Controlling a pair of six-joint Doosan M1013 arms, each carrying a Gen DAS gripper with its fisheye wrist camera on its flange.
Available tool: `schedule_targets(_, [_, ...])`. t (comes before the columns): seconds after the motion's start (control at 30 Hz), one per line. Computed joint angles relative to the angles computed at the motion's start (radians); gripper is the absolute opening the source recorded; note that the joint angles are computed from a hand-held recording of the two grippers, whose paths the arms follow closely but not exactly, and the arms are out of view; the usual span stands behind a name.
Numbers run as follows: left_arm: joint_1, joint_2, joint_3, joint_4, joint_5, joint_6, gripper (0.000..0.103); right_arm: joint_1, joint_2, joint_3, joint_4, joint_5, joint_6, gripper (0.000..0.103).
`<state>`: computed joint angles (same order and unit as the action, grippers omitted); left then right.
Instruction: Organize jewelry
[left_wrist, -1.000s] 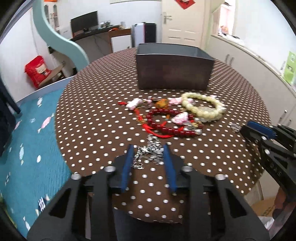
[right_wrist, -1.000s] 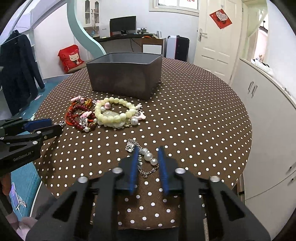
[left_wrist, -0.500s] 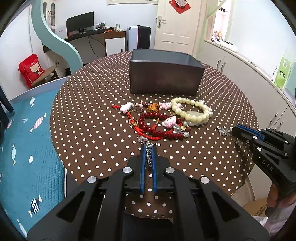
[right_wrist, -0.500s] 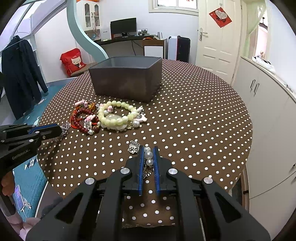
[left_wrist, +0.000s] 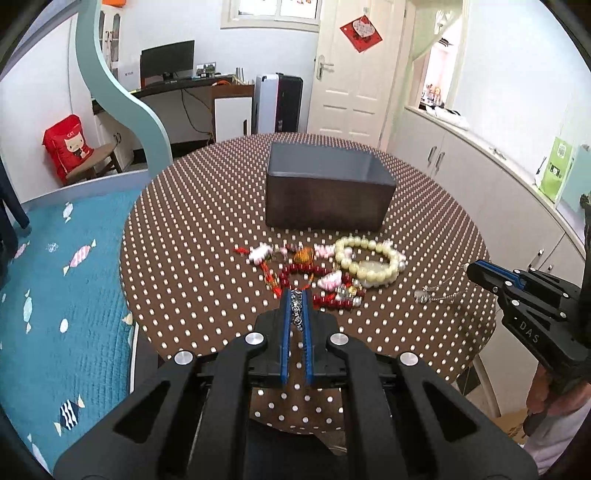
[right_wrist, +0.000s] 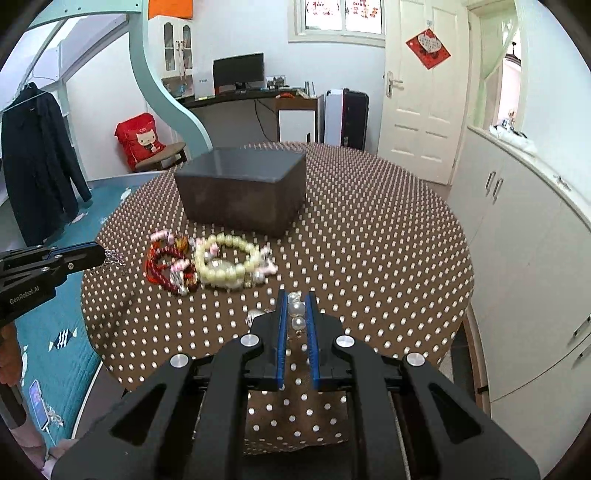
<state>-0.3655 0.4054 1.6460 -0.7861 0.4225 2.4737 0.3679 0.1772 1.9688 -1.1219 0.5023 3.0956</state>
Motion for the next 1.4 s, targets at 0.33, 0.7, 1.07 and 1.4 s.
schedule_targets(0.33, [0.012, 0.009, -0.089, -0.050, 0.108, 0.000, 0.006, -0.019, -0.022, -0.050, -0.004, 0.009, -0.034, 0.009])
schedule_targets(0.7, [0.003, 0.098, -0.286, 0.009, 0.217, -0.117, 0.006, -0.075, 0.020, -0.175, 0.086, -0.030, -0.211, 0.009])
schedule_targets(1.07, [-0.014, 0.230, -0.486, 0.091, 0.328, -0.243, 0.006, -0.116, 0.100, -0.294, 0.262, -0.064, -0.465, 0.009])
schedule_targets(1.4, [-0.012, 0.307, -0.587, 0.110, 0.392, -0.295, 0.006, -0.129, 0.120, -0.333, 0.328, -0.071, -0.560, 0.009])
